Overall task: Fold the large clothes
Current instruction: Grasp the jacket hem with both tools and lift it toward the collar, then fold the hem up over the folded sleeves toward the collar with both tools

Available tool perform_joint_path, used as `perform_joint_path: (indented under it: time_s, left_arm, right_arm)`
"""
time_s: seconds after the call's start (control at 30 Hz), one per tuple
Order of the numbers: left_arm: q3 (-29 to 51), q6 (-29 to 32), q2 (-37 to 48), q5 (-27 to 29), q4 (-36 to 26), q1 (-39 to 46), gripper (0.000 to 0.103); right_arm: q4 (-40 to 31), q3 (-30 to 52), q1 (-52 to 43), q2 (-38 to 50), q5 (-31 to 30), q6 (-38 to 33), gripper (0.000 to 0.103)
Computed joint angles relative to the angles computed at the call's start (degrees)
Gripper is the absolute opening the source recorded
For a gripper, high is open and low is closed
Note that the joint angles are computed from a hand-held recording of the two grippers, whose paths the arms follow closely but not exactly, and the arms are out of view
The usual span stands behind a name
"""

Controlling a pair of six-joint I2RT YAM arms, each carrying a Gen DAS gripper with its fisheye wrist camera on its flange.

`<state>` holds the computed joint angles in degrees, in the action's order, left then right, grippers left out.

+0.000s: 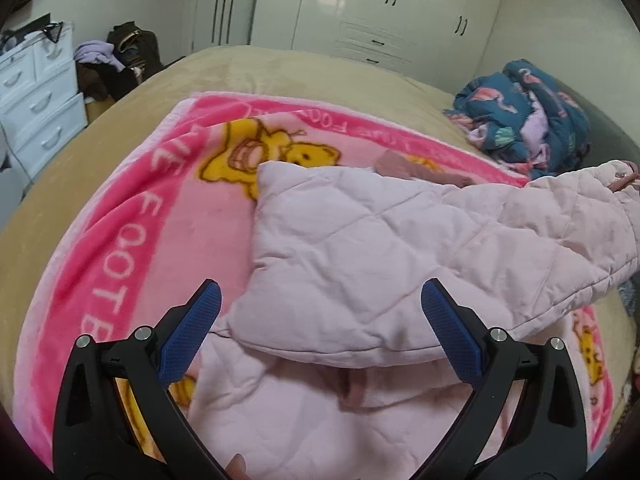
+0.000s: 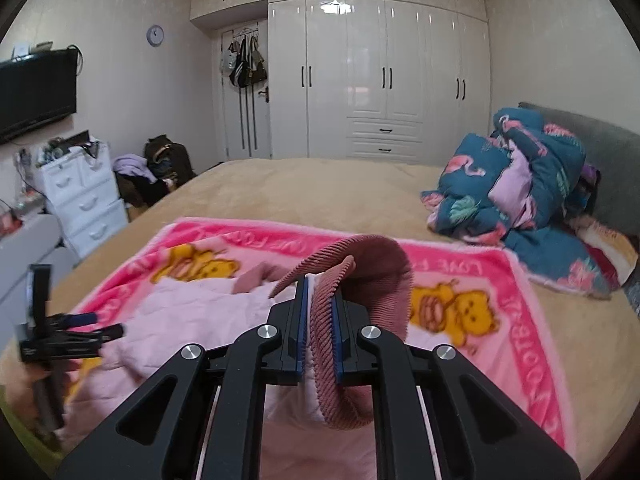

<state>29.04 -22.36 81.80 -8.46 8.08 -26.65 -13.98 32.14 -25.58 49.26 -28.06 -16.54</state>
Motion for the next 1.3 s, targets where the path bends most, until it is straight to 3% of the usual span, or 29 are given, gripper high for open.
perform_joint_path:
  time_s: [0.23,0.43,0.67,0.77,0.93,1.13,1.3]
  left_arm:
    - [0.3,0.7,3.8,0.6,4.4,-2.1,0.094]
    - [0.3,1.3,6.6,1.0,7.7,-4.0,0.092]
    - [0.6,2.1,9.4,3.2,10.5,-5.5,0.070]
    - [0.7,2.4,10.7,3.8,11.8,-5.9,0.069]
    - [2.3,2.1,13.4,3.1,10.1,-5.7,0.068]
    - [2.4,1.2,13.2,2.4,9.2,-5.5,0.069]
    - [2.3,2.2,12.9,1.4,9.5,-5.5,0.074]
  right_arm:
    - [12.2,-3.5,-0.3,14.1,2.8,0.3,0.009]
    - [17.6,-5.2,-2.7,22.0,2.3,1.1,0.010]
    - [20.7,-6.4,-3.0,26.1,3.2,1.1,0.013]
    - [20.4,-6.4,-2.8,26.4,3.5,1.6,0.015]
    - [19.8,-7.5,-3.8,24.4,4.9,0.2,0.047]
    - [17.3,-11.8,-7.5,16.3,4.2,-3.4,0.050]
    - [15.3,-16.3,-1.9,12.9,6.5,-6.7,0.050]
